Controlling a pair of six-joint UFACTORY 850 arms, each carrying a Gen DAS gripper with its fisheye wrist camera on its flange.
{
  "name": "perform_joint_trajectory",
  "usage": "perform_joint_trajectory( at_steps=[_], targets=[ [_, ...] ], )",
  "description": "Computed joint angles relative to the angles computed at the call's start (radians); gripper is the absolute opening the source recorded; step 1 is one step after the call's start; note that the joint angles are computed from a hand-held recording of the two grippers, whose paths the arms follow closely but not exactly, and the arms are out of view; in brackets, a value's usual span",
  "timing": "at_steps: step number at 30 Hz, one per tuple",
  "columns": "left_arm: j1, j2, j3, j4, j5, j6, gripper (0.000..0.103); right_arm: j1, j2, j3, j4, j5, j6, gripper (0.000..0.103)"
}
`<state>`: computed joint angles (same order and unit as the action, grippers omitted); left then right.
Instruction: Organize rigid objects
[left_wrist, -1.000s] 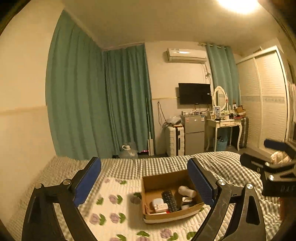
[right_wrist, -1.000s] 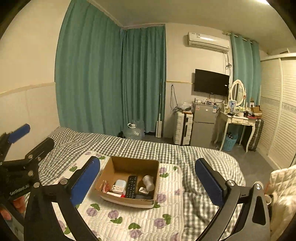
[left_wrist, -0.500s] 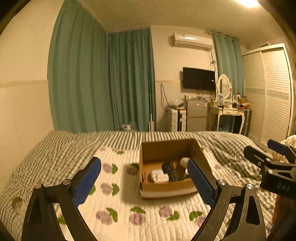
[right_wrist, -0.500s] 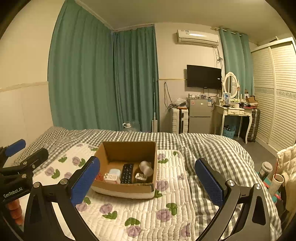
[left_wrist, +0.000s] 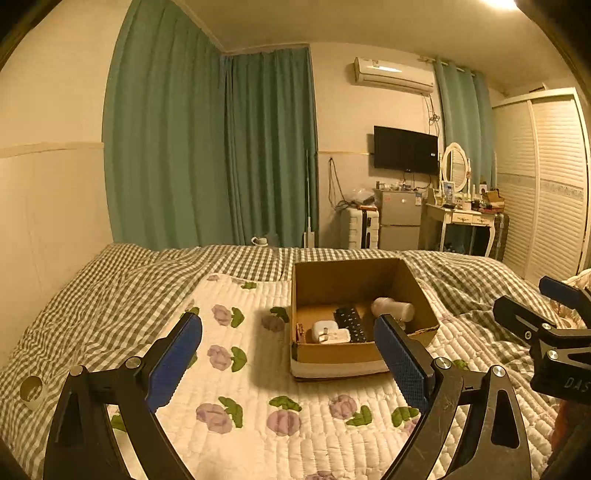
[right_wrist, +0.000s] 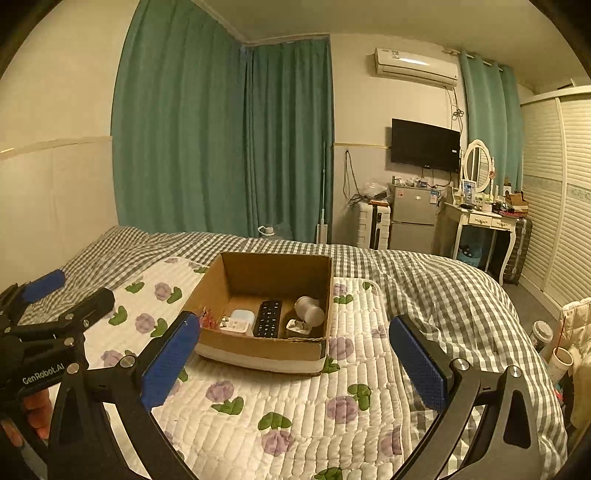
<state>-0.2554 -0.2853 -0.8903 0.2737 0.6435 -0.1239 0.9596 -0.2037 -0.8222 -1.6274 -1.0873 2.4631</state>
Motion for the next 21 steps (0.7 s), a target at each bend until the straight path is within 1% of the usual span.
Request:
perform_joint_trajectory(
  at_steps=[21],
  targets=[
    [0.014,0.007,0.004,0.085,-0.012,-0.069,0.096,0.005,-0.020,-0.016,0.026,-0.011,-0.021,0.103]
  ],
)
